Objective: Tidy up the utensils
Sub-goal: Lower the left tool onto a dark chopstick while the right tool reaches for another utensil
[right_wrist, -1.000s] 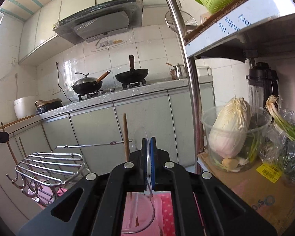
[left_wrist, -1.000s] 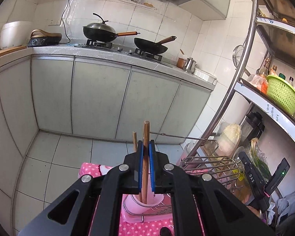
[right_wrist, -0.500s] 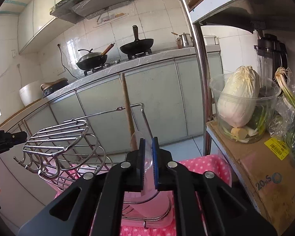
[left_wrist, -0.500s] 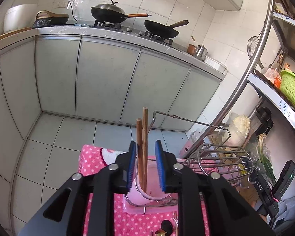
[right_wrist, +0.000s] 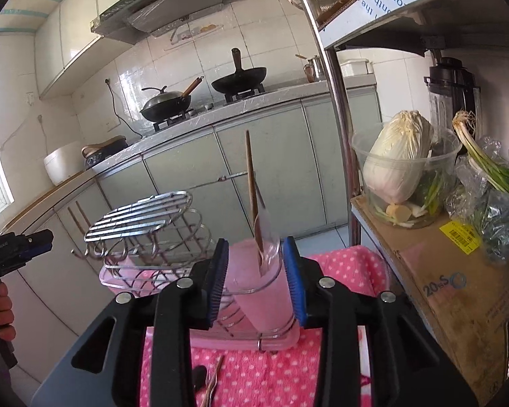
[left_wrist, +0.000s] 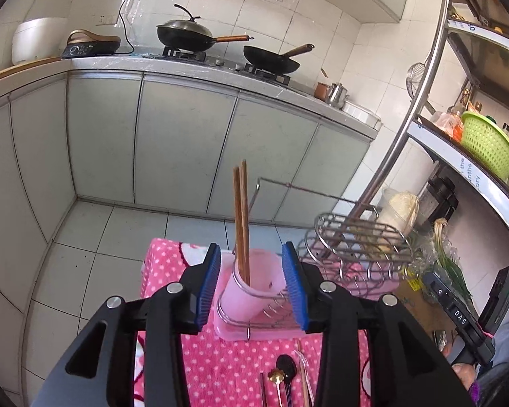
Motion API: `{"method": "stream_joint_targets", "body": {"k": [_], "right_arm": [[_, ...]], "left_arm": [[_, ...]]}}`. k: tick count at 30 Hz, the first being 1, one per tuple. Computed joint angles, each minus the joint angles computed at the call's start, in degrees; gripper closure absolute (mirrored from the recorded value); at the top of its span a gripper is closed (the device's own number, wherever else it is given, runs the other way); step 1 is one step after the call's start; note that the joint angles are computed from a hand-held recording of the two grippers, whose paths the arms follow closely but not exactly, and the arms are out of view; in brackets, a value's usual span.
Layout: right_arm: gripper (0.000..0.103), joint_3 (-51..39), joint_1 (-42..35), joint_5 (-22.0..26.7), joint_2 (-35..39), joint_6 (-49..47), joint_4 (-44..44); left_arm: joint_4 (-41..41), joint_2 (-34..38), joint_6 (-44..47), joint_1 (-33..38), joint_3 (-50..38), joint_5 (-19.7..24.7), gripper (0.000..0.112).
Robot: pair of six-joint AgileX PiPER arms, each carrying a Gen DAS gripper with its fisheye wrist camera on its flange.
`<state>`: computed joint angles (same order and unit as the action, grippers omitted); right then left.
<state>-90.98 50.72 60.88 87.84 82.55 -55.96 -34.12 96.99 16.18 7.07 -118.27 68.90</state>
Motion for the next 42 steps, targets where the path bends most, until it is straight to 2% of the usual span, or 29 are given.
{"method": "stream_joint_targets", "body": {"k": [7, 11, 13, 16, 19, 28, 29, 30, 33, 37, 42], "right_arm": [[0.069, 6.2, 2.6, -3.6, -1.2, 1.2, 9.0], [0.07, 11.0, 0.0, -11.1, -1.3, 0.5, 18.5], [0.078, 12.7, -2.2, -15.4, -0.8, -2.7, 25.6], [0.079, 13.5, -3.9, -18.1, 0.9, -6.4, 32.3], [0.078, 12.9, -4.8, -18.5, 2.6, -9.7, 36.7], [0.078, 15.2, -7.1, -21.4, 2.7, -14.0, 42.7], [0.078, 15.3, -7.5, -21.8, 2.8, -14.9, 43.7], [0.078, 15.1, -7.9, -22.2, 3.1, -16.2, 45.0], [0.078, 13.2, -9.4, -22.0, 4.7, -20.8, 49.3], [0.078, 7.0, -10.6, -19.0, 9.7, -27.1, 54.1], [0.078, -6.4, -11.6, -9.7, 19.8, -31.1, 55.6]], "left_arm": [[-1.8, -7.1, 6.7, -1.5, 20.6, -1.5, 0.077], [0.2, -7.3, 6.5, -4.5, 29.0, -1.8, 0.084], [2.6, -7.0, 6.0, -6.9, 32.2, -2.7, 0.093], [7.3, -5.1, 3.7, -11.0, 33.2, -2.3, 0.093], [13.1, -2.3, 0.1, -15.0, 31.9, -1.4, 0.093], [21.8, 4.8, -7.0, -20.8, 28.5, -0.9, 0.094], [22.3, 5.0, -7.4, -21.2, 28.3, -1.3, 0.095], [23.3, 5.2, -7.9, -21.8, 27.9, -1.7, 0.108], [23.1, 5.7, -9.1, -22.4, 27.0, -2.4, 0.108], [18.6, 3.3, -6.9, -19.0, 28.3, -3.0, 0.108], [13.6, 0.7, -2.8, -14.5, 29.9, -2.1, 0.108]]}}
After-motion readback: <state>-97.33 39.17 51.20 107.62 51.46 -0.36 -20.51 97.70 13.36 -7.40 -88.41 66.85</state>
